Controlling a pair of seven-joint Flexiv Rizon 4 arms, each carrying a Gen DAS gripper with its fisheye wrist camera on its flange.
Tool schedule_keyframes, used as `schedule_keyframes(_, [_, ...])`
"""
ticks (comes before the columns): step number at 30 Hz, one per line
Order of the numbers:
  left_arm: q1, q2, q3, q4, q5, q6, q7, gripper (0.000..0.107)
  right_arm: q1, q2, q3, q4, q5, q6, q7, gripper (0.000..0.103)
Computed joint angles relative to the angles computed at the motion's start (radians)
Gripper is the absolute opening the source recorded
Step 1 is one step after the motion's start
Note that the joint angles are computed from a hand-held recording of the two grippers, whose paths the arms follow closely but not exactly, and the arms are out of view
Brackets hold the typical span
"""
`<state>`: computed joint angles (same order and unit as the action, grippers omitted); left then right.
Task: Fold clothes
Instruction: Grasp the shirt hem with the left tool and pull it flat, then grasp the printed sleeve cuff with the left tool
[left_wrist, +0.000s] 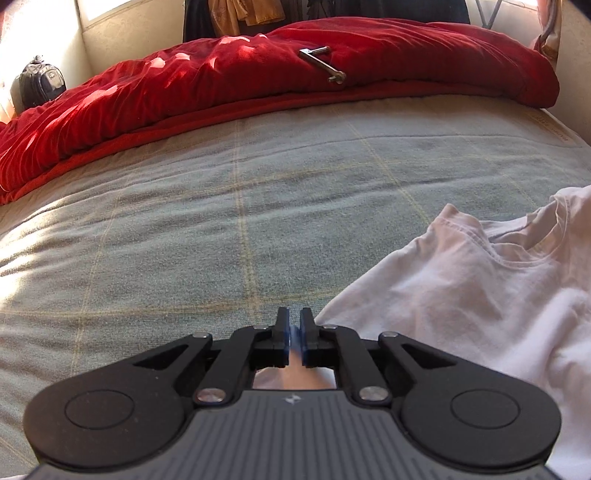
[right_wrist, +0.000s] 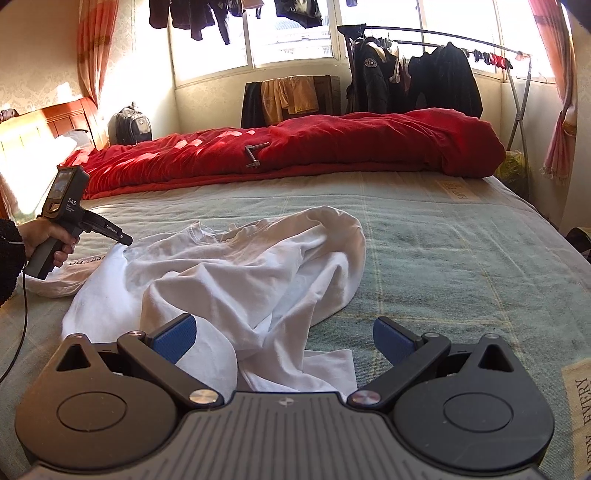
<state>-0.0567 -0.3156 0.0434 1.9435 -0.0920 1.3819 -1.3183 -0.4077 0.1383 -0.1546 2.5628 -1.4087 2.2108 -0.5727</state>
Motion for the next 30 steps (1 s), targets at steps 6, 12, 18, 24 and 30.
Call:
schedule_keyframes(6, [0.017,0.094,0.008,0.077,-0.001,0.024,0.02,0.017,-0.009,0.01,-0.008,0.002,-0.017,0.014,0.034,0.103])
schedule_keyframes(12, [0.053,0.211,0.016,0.187,-0.053,0.028,0.034,0.03,-0.035,0.038,-0.01,0.002,-0.084,0.056,0.089,0.103])
schedule_keyframes(18, [0.091,0.342,0.069,0.255,0.088,-0.066,-0.086,0.03,-0.065,0.095,-0.012,0.01,-0.138,0.074,0.127,0.103])
schedule_keyframes(24, [0.171,0.505,0.101,0.356,0.096,-0.067,-0.108,0.034,-0.102,0.141,-0.011,0.02,-0.2,0.115,0.172,0.103])
schedule_keyframes(30, [0.267,0.608,0.13,0.452,0.087,-0.05,-0.162,0.045,-0.122,0.173,-0.002,0.025,-0.236,0.137,0.194,0.103])
